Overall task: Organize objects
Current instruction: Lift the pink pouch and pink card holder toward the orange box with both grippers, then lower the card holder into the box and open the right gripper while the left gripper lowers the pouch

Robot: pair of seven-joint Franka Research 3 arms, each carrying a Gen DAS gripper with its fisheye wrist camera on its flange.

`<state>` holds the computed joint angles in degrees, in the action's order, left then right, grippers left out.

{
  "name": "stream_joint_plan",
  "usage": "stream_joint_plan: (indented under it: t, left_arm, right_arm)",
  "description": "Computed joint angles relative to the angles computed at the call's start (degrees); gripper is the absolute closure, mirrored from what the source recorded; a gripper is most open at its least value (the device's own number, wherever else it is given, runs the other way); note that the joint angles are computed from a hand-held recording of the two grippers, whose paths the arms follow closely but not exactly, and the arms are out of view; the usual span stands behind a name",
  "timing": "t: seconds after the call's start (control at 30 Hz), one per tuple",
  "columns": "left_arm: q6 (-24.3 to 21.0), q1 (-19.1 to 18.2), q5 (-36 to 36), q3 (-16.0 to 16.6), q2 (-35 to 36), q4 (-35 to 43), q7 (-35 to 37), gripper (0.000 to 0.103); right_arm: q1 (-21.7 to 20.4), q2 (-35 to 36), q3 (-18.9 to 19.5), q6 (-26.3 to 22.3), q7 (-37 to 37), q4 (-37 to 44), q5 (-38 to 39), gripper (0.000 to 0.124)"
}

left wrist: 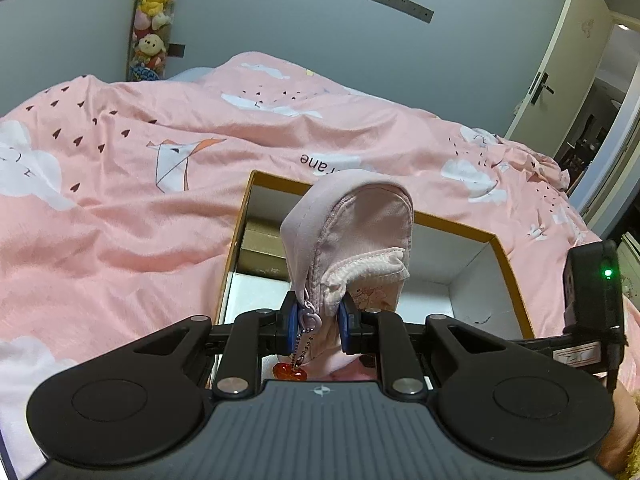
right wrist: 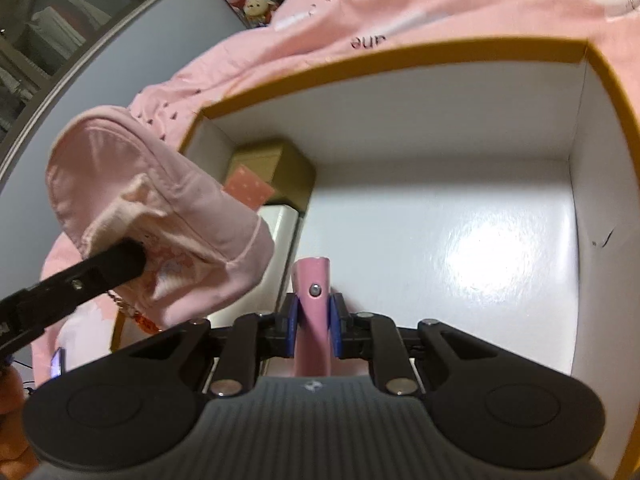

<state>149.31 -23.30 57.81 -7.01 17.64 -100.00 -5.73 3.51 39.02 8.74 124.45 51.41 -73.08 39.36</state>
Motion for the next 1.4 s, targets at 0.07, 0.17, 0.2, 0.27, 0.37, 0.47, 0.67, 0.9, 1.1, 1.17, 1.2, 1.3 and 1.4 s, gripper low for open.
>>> stream_joint_plan:
  t: [0.07, 0.17, 0.2, 0.27, 0.37, 0.47, 0.67, 0.9, 1.1, 1.17, 1.2, 1.3, 1.4]
  left_arm:
    - [0.18, 0.17, -0.48, -0.03, 0.26, 0.08, 0.26, 0.081]
    - [0.27, 0.34, -1.54, -0.07, 0.68, 0.32, 1.18, 0.081]
    - [0.21, 0.38, -1.94, -0.08, 0.82, 0.45, 1.60, 0.081]
    - [0.27, 0.40, -2.50, -0.01, 1.04, 0.59, 2.24, 0.081]
    - [0.70, 0.56, -3.49, 0.01, 1.20, 0.73, 3.51, 0.081]
    - [1.36, 0.78, -4.56, 0.01, 1.21, 0.70, 4.98, 0.081]
    - [2.86, 1.68, -7.30, 0.02, 0.83, 0.15, 8.13, 0.081]
    - [2.95, 2.35, -10.23, 0.08, 0.86, 0.30, 11.10, 0.081]
    - [4.32, 3.19, -13.47, -0.47, 1.09, 0.14, 14.58, 0.081]
    - [4.88, 3.78, -15.74, -0.97, 1.23, 0.02, 17.01, 0.081]
    - [5.00, 4.15, -17.14, -1.31, 1.37, 0.04, 18.74, 0.081]
    - [4.66, 5.01, -21.19, -2.20, 2.03, 0.70, 24.14, 0.081]
    - [4.35, 6.45, -26.91, -3.58, 2.87, 1.57, 30.64, 0.081]
  right_arm:
    - [0.16, 0.68, -0.07, -1.00, 1.51, 1.02, -0.12, 0.106]
    - [1.26, 1.62, -0.91, -1.32, 4.18, 2.48, -1.98, 0.106]
    - [1.66, 2.53, -1.22, -1.65, 5.11, 3.93, -3.00, 0.106]
    - [1.91, 3.50, -1.21, -2.31, 5.90, 5.58, -4.22, 0.105]
    - [3.02, 3.91, -1.79, -2.16, 7.06, 6.76, -6.95, 0.105]
    - [4.42, 4.04, -2.57, -0.53, 7.45, 7.03, -10.16, 0.102]
    - [5.15, 4.29, -3.42, 0.02, 8.25, 7.35, -14.22, 0.096]
    - [5.47, 6.21, -4.15, -4.23, 9.75, 11.45, -17.99, 0.091]
    - [5.18, 13.94, -3.93, -17.71, 11.83, 25.58, -20.27, 0.096]
    - [5.48, 15.08, -3.65, -18.26, 11.18, 27.41, -20.49, 0.111]
    - [5.35, 15.84, -3.35, -19.32, 11.09, 28.74, -20.22, 0.112]
    - [4.96, 17.69, -2.27, -21.73, 10.35, 31.80, -19.06, 0.116]
    - [4.58, 20.41, -0.78, -25.22, 8.21, 36.28, -17.60, 0.121]
